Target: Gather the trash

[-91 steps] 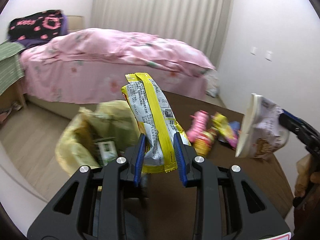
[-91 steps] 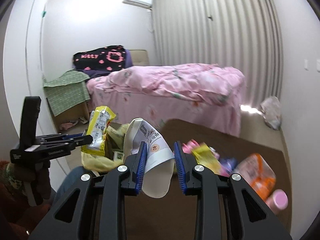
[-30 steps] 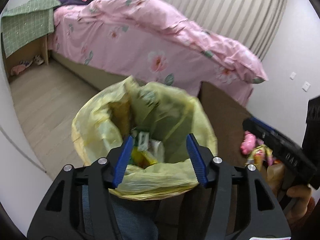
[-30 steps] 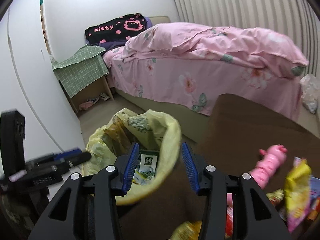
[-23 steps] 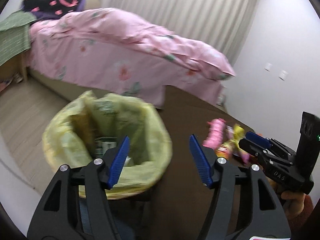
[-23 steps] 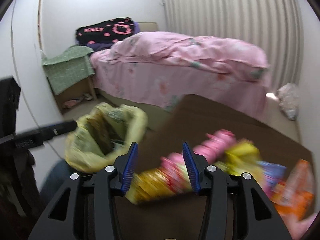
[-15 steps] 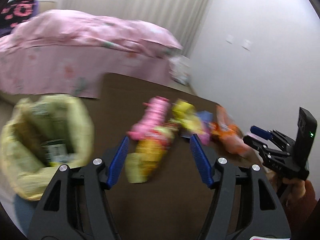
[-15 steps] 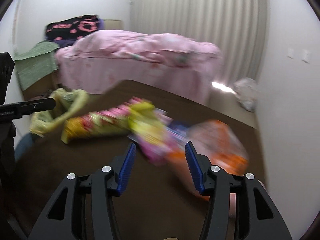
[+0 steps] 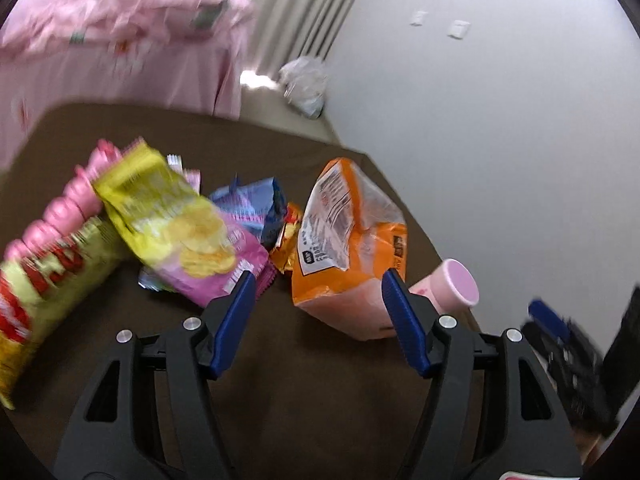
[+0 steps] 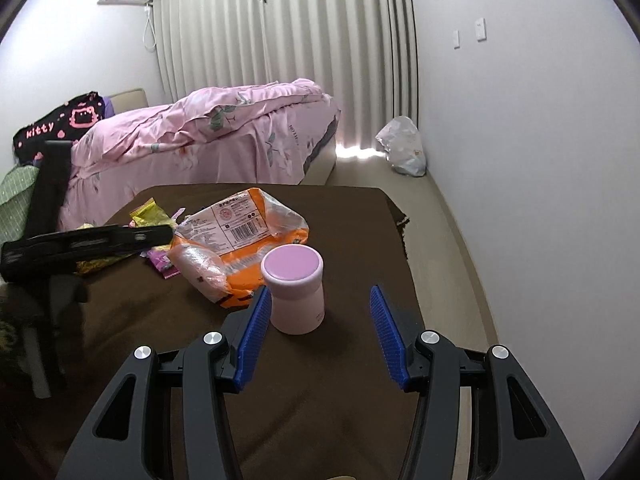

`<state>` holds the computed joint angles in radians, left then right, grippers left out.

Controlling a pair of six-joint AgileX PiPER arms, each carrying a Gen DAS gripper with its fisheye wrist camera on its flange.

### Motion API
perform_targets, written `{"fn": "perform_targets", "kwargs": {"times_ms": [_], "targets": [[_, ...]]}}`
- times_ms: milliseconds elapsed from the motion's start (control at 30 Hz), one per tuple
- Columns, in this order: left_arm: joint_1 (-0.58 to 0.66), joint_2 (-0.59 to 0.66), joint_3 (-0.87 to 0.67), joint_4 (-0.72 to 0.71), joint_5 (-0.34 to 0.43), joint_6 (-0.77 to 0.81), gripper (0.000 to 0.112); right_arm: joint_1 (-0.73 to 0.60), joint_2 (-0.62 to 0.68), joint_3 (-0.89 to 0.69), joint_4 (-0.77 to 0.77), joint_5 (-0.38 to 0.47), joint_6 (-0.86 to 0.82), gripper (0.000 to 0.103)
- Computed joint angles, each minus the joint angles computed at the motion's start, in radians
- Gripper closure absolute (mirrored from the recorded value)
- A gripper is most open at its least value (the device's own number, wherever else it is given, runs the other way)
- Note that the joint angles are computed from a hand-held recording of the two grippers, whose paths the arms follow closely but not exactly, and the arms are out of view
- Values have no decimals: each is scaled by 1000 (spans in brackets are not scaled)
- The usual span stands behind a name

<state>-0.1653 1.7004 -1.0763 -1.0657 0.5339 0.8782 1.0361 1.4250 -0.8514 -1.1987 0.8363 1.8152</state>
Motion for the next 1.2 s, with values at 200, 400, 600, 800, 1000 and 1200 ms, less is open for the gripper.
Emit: {"fn": "perform_targets", "kwargs": {"times_ms": [200, 400, 600, 800, 1000, 1200], "targets": [[58, -31, 49, -19, 64, 41, 51, -15, 73, -66, -43, -98, -2, 54], [196, -146, 115, -37, 64, 124, 51, -59, 321, -352, 100, -211, -421, 54], [311, -212, 119, 83, -20, 131, 51, -96, 504, -588, 340, -158, -752, 79], [432, -161, 85, 85, 44, 221, 51, -56, 425, -502, 480, -287, -829, 85], [419, -147, 111, 150, 61, 197, 51, 38, 352, -427, 634, -287, -941, 85], [405, -208, 177, 123, 132, 254, 51, 116, 309, -380, 560, -132, -840, 85]]}}
